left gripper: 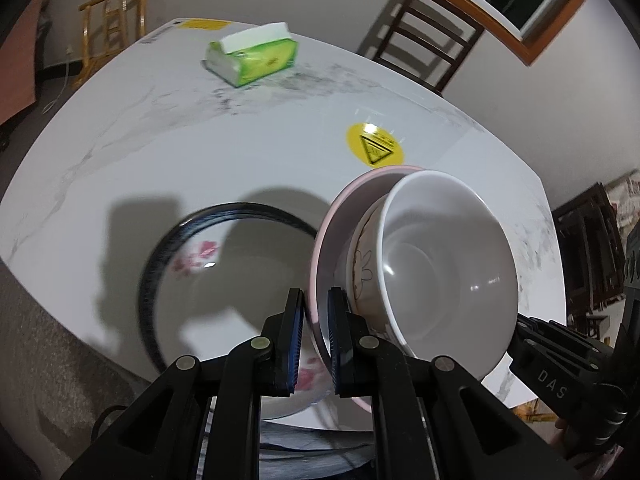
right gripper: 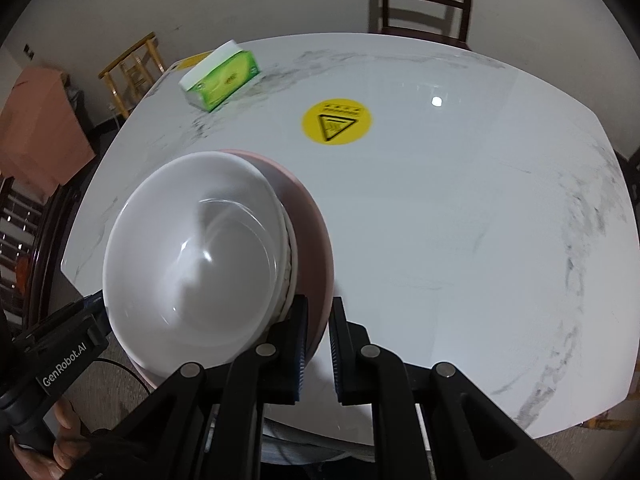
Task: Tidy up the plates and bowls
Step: 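Lift the nested bowls and carry them over the pink-flower plate stack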
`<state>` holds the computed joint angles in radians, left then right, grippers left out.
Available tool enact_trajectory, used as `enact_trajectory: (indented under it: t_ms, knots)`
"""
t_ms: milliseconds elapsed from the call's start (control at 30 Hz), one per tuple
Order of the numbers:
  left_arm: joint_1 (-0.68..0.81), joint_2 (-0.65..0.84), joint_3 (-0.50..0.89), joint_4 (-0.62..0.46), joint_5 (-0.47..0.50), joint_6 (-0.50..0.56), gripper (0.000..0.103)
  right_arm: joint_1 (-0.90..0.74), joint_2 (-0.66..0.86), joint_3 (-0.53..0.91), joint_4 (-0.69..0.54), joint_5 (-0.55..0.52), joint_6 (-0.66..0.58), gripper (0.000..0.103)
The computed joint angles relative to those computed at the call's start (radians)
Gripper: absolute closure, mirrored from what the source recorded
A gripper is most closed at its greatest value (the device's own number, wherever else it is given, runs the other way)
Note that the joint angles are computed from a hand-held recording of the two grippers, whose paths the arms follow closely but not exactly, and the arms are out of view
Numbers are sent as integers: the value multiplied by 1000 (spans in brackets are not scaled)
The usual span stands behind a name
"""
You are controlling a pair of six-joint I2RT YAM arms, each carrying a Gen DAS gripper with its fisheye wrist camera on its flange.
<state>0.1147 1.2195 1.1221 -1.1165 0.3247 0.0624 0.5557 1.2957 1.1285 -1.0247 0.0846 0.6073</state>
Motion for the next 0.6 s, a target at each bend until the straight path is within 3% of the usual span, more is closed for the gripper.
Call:
enact_trajectory:
  t_ms: [600]
  knots:
    - [303,77,-3,-16,38,213,95,154,220,99,71,-17,85,92]
